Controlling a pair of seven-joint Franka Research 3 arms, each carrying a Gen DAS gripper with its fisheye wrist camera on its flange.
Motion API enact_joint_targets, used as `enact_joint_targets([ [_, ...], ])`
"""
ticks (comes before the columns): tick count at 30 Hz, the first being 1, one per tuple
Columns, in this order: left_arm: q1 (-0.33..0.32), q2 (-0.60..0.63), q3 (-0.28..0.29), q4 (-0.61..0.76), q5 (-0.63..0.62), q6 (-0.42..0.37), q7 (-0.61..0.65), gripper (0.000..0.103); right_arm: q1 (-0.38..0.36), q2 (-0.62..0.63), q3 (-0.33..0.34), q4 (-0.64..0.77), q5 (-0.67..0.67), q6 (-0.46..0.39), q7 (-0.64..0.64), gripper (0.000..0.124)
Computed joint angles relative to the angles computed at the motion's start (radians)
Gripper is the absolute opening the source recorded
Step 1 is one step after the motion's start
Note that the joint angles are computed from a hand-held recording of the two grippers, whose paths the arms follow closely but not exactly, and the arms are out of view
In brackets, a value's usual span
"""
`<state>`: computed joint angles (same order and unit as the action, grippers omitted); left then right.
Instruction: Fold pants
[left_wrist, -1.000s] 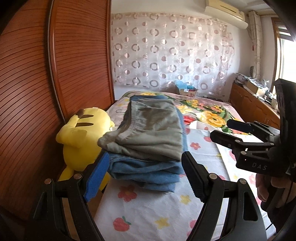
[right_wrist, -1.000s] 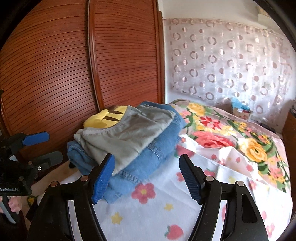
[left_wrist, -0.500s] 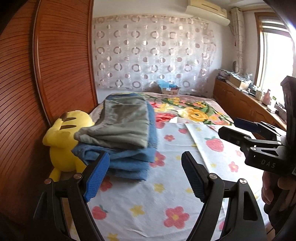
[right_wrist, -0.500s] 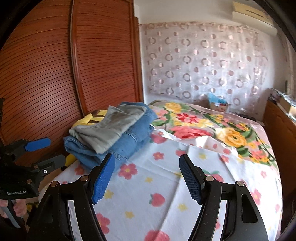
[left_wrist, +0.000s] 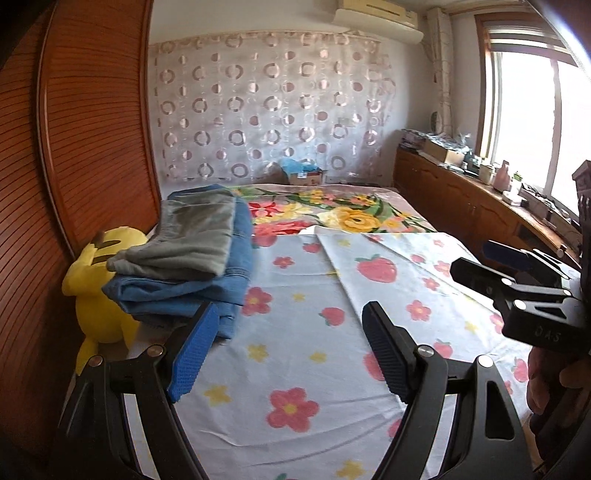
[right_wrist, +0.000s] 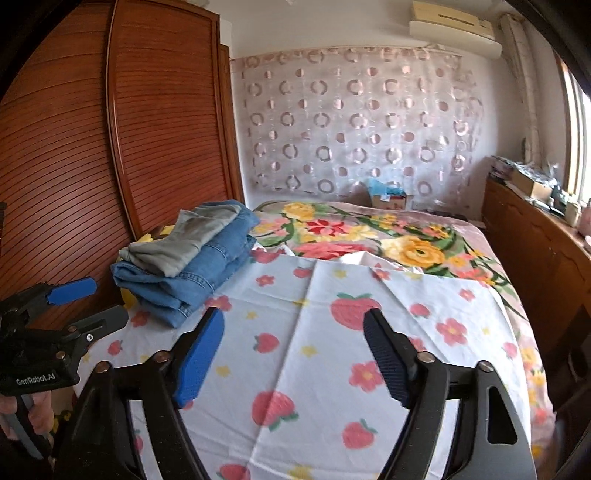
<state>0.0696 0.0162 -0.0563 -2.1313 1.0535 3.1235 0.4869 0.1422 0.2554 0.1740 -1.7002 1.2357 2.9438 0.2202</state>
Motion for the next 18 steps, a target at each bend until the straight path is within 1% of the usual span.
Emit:
enact_joint_targets([
  [3, -0.009, 0.002, -0.007, 0.003, -0.008, 0.002, 0.008, 0.081, -0.004, -0.046, 0.010, -0.054, 0.084, 0.037, -0.065, 0.083],
  [6, -0.023, 0.005, -0.017, 0.006, -0.048, 0.002, 0.049, 0.081, 0.018, -0.075, -0.003, -0.089, 0.122, 0.076, -0.084, 0.084],
  [9, -0.040, 0.009, -0.023, 0.018, -0.048, -0.002, 0.055, 0.081, 0.033, -0.099, -0.016, -0.115, 0.166, 0.104, -0.110, 0.085],
  [15, -0.068, 0.015, -0.034, 0.032, -0.118, -0.003, 0.121, 0.081, 0.063, -0.129, -0.041, -0.147, 0.167, 0.139, -0.084, 0.085],
  [18, -0.081, 0.011, -0.034, 0.041, -0.110, -0.007, 0.114, 0.081, 0.074, -0.152, -0.042, -0.160, 0.212, 0.162, -0.119, 0.085],
])
